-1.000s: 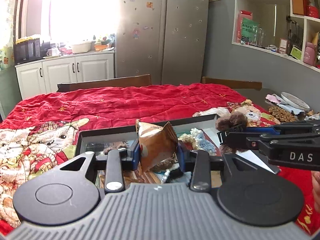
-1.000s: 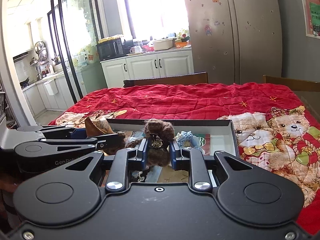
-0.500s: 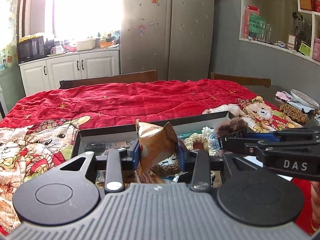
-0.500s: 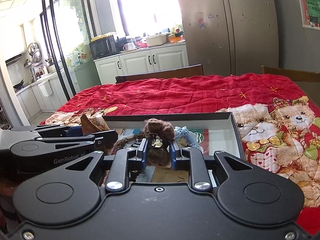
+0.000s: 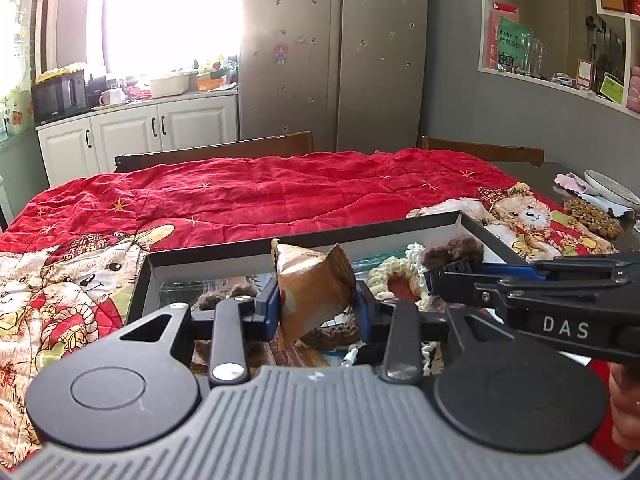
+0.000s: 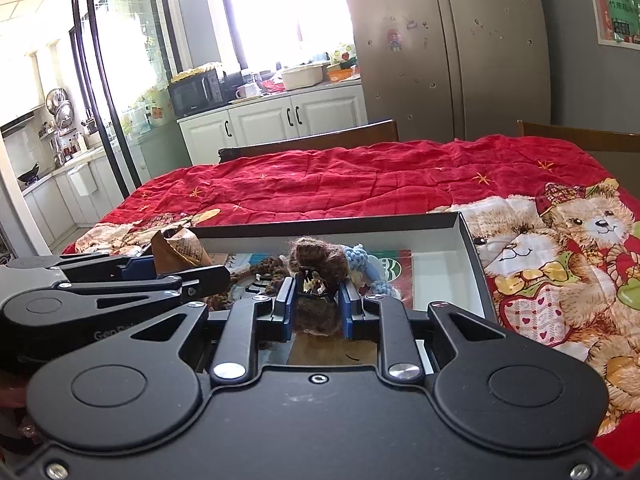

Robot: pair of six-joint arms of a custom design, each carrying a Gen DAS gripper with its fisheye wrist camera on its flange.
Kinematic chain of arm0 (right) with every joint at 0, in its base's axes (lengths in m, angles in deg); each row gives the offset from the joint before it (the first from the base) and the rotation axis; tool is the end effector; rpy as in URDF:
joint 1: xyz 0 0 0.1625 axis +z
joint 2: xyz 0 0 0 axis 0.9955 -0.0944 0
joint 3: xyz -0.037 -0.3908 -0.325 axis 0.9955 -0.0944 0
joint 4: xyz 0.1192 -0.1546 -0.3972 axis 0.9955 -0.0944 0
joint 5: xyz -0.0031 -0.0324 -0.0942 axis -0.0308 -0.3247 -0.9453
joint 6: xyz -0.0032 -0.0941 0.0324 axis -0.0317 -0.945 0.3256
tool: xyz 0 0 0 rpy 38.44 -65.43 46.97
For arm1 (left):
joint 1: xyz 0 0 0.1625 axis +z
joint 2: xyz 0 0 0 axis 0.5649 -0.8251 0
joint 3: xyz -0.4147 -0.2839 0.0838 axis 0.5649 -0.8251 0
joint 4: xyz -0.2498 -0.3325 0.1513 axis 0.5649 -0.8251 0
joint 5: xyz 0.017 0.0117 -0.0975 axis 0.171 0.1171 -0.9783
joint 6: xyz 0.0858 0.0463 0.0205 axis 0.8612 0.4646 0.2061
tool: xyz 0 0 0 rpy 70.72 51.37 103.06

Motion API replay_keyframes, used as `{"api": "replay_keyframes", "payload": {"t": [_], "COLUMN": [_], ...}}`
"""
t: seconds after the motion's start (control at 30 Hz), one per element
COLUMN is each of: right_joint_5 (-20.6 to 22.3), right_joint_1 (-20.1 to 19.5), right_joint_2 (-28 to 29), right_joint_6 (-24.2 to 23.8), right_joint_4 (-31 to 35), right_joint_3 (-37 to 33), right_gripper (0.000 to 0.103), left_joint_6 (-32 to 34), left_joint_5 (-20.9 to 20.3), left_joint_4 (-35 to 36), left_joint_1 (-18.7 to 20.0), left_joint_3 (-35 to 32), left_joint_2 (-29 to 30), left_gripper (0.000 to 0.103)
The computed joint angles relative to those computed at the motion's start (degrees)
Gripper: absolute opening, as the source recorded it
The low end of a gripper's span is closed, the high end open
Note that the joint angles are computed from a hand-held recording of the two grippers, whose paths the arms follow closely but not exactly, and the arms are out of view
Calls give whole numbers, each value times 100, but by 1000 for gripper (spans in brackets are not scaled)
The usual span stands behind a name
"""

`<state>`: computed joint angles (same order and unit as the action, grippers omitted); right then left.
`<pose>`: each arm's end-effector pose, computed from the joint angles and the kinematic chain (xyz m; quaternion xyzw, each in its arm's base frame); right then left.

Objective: Organize objects
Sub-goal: 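Lower gold packet into the box with left tool while right tool lowers fuzzy clip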

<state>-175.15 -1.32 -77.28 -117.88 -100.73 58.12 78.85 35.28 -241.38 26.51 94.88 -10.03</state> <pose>0.0402 -0.8194 0.1553 0.2855 -0.8642 0.3814 0.1617 -0.2081 -0.7828 -0.0085 0.2320 0.8150 -0.4410 0.2958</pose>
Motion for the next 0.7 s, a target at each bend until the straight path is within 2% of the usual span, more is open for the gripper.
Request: {"api": "replay_keyframes", "payload": {"t": [0.7], "right_joint_5": [-55], "right_joint_1": [-7], "right_joint_2": [178], "right_joint_6": [17], "right_joint_4": [56], "right_joint_3": [-188], "right_gripper": [22], "left_joint_6": [-25], "left_joint_5": [155], "left_joint_4": [95], "left_joint_1": [52], "left_joint_3": [-126], "left_joint_2": [80], "left_gripper": [41]}}
